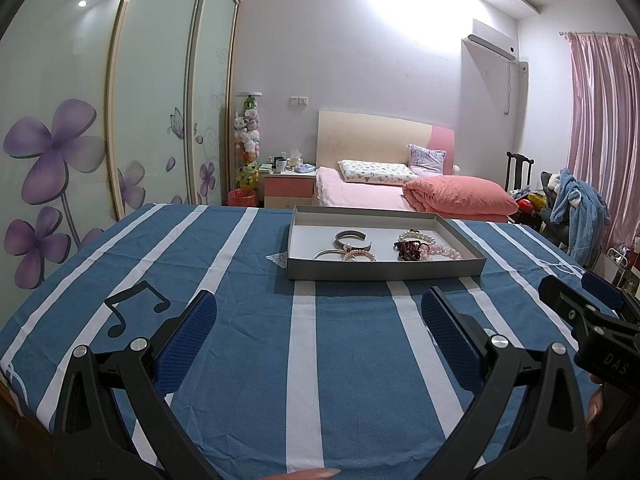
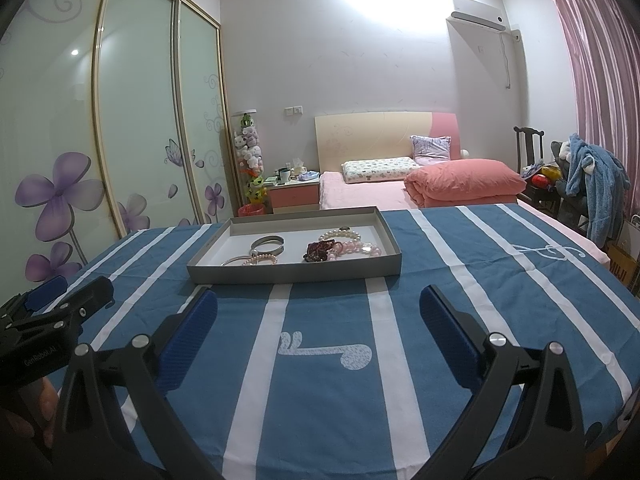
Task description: Organize jewelry
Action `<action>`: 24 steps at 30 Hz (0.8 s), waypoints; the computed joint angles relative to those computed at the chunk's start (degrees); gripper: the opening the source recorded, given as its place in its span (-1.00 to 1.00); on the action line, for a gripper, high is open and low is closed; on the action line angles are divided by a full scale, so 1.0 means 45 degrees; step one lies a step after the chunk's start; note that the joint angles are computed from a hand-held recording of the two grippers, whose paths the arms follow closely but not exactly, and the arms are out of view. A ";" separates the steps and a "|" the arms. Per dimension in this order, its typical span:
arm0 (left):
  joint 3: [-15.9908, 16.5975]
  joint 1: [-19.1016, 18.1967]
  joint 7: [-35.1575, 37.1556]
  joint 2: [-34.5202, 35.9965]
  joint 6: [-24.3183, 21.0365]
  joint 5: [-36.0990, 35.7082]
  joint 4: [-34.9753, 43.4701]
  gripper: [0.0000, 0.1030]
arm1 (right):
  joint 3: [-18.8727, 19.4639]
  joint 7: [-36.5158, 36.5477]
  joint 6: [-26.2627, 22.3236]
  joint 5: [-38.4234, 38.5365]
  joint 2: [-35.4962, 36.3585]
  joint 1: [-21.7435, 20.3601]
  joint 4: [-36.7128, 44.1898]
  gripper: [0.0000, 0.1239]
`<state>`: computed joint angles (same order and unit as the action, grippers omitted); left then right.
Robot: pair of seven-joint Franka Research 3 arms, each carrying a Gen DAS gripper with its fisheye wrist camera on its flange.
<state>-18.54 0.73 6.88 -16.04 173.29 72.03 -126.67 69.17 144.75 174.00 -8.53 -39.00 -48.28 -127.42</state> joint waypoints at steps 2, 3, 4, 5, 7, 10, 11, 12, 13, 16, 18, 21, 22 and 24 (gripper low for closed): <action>0.0007 -0.0008 0.0020 0.0001 0.0005 -0.0012 -0.0001 0.97 | -0.0004 -0.0003 -0.0002 -0.0012 0.0025 -0.0004 0.0012 0.59; 0.0014 -0.0009 0.0020 -0.0014 0.0010 -0.0010 -0.0016 0.97 | -0.0004 0.0007 -0.0006 -0.0013 0.0014 0.0004 0.0006 0.59; 0.0018 -0.0005 0.0014 -0.0025 0.0019 -0.0005 -0.0028 0.97 | -0.0005 0.0019 -0.0006 -0.0012 0.0003 0.0014 -0.0001 0.59; 0.0017 -0.0005 0.0020 -0.0020 0.0021 -0.0011 -0.0024 0.97 | -0.0011 -0.0001 -0.0002 -0.0028 0.0037 -0.0006 0.0017 0.59; 0.0016 -0.0011 0.0037 -0.0021 0.0008 -0.0033 -0.0026 0.97 | -0.0007 0.0023 -0.0011 -0.0026 0.0012 0.0014 0.0003 0.59; 0.0015 -0.0014 0.0052 -0.0019 0.0007 -0.0048 -0.0022 0.97 | -0.0007 0.0031 -0.0008 -0.0033 0.0016 0.0014 0.0002 0.59; 0.0005 -0.0015 0.0057 -0.0003 -0.0007 -0.0054 -0.0003 0.97 | -0.0018 0.0009 -0.0008 -0.0046 0.0050 0.0001 0.0020 0.59; 0.0008 -0.0014 0.0056 -0.0013 -0.0005 -0.0053 -0.0012 0.97 | -0.0020 0.0011 -0.0007 -0.0050 0.0053 -0.0001 0.0022 0.59; 0.0013 -0.0014 0.0060 -0.0020 0.0000 -0.0057 -0.0021 0.97 | -0.0018 0.0032 -0.0015 -0.0042 0.0026 0.0025 0.0004 0.59; 0.0010 -0.0014 0.0068 -0.0018 0.0002 -0.0065 -0.0021 0.97 | -0.0014 0.0041 -0.0007 -0.0050 0.0020 0.0017 0.0002 0.59; 0.0006 -0.0029 0.0107 0.0005 -0.0025 -0.0102 0.0004 0.97 | -0.0019 0.0031 -0.0018 -0.0056 0.0048 0.0016 0.0014 0.59; 0.0003 -0.0020 0.0119 -0.0012 -0.0018 -0.0112 -0.0012 0.97 | -0.0026 0.0038 -0.0016 -0.0065 0.0040 0.0020 0.0011 0.59; 0.0000 -0.0015 0.0115 -0.0017 -0.0025 -0.0104 -0.0015 0.97 | -0.0030 0.0023 -0.0011 -0.0075 0.0065 0.0004 0.0024 0.59; -0.0125 0.0083 -0.0158 -0.0055 -0.0148 0.0201 0.0017 0.97 | -0.0033 0.0024 -0.0016 -0.0080 0.0068 0.0009 0.0024 0.59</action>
